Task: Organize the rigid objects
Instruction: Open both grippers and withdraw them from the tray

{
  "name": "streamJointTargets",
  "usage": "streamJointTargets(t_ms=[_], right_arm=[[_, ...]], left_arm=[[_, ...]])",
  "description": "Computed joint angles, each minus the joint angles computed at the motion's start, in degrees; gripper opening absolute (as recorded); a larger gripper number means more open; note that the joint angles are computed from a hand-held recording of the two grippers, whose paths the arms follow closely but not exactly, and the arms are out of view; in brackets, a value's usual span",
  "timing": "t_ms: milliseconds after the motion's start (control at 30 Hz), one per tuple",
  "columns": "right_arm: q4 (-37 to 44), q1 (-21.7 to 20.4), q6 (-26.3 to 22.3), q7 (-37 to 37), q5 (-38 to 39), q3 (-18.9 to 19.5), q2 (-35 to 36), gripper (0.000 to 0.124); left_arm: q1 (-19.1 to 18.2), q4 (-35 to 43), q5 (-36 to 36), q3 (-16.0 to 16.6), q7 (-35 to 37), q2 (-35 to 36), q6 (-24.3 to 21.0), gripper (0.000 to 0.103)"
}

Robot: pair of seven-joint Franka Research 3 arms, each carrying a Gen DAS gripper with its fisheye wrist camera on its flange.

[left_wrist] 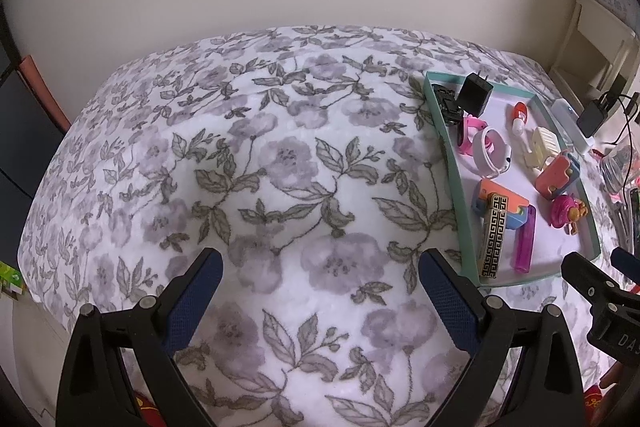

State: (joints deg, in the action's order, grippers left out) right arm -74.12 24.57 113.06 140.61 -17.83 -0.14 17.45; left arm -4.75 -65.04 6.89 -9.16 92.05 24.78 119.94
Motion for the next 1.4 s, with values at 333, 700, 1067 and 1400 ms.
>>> streamJointTargets(t_ms=[333, 700, 1067, 1400], right_arm=[[0.3, 0.13, -0.22, 0.26, -0.14, -0.06, 0.18, 0.102], [0.5, 0.18, -0.34, 0.3, -0.18, -0.09, 0.3, 0.102], [0.37, 0.12, -0.25, 0.11, -0.19, -0.08, 0.23, 0.102], [0.24, 0.08, -0.19, -0.02, -0.22, -0.11, 0.13, 0.102]], left_arm=[[-0.19, -0.66, 0.44, -0.02, 0.49, -0.34, 0.64, 0.098], [-0.21, -0.12, 0.44, 0.01, 0.3, 0.11, 0.09, 0.098], [-0.18, 0.15, 0.27, 0.0, 0.08, 0.24, 0.05, 0.098], [-0.89, 1.75, 1.96, 0.66, -2.26, 1.17, -1.59, 0.098]])
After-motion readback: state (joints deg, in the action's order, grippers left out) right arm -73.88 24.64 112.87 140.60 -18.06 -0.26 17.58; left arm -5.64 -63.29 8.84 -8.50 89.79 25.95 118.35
